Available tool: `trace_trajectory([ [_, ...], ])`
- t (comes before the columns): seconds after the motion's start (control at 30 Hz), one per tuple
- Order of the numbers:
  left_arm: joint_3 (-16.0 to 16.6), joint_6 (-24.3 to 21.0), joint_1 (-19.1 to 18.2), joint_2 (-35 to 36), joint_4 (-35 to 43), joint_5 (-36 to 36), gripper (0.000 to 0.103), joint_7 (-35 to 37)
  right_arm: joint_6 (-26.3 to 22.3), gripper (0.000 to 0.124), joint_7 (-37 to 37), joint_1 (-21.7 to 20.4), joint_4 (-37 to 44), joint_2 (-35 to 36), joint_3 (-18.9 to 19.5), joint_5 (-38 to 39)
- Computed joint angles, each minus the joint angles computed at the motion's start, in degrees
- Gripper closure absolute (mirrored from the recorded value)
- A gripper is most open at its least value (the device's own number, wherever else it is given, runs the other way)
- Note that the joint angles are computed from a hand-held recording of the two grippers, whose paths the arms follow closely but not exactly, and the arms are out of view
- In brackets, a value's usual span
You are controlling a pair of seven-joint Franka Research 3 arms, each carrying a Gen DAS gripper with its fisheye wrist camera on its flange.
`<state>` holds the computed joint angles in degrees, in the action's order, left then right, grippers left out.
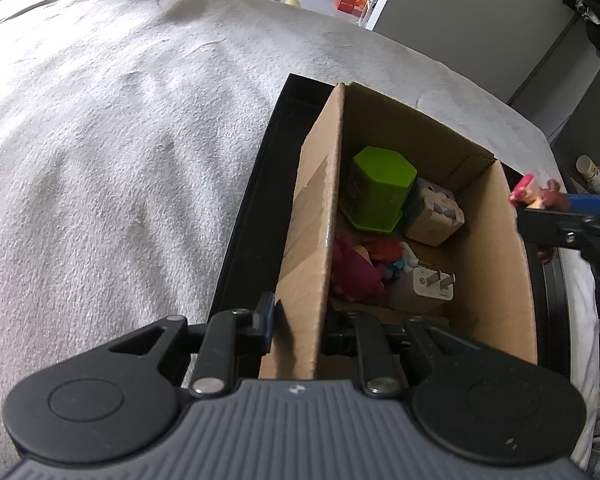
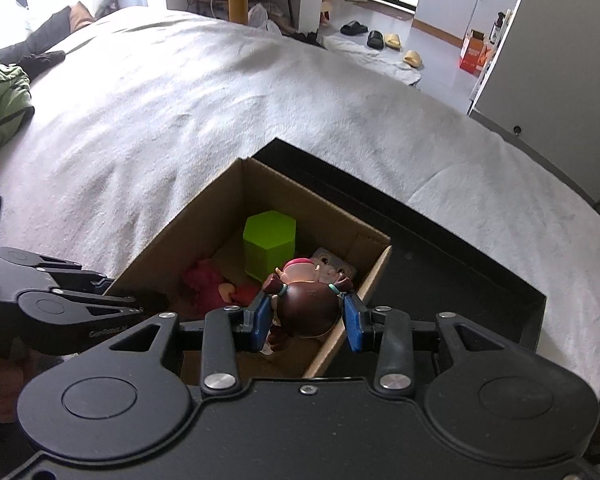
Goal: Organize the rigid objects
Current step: 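Carry the brown monkey with the right gripper over the box and lower it, then open the right gripper and withdraw it from the box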
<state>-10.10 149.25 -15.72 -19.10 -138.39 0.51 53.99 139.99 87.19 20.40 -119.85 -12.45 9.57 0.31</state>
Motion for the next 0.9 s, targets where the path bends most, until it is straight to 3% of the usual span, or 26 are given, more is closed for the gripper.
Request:
trace_trajectory([
  [0.57,0.8,1.2,-0.2,0.2,-0.4,-2.0,0.082,1.6,-0.7,0.08,5.4,-1.0,-0.5,-1.9,0.0,-2.0],
  [0.9,0.3,-5.5,0.1,1.6,4.0,-2.9,0.083,1.8,-2.8,0.07,5.4,-1.8,-1.9,-5.1,-1.1,3.2],
])
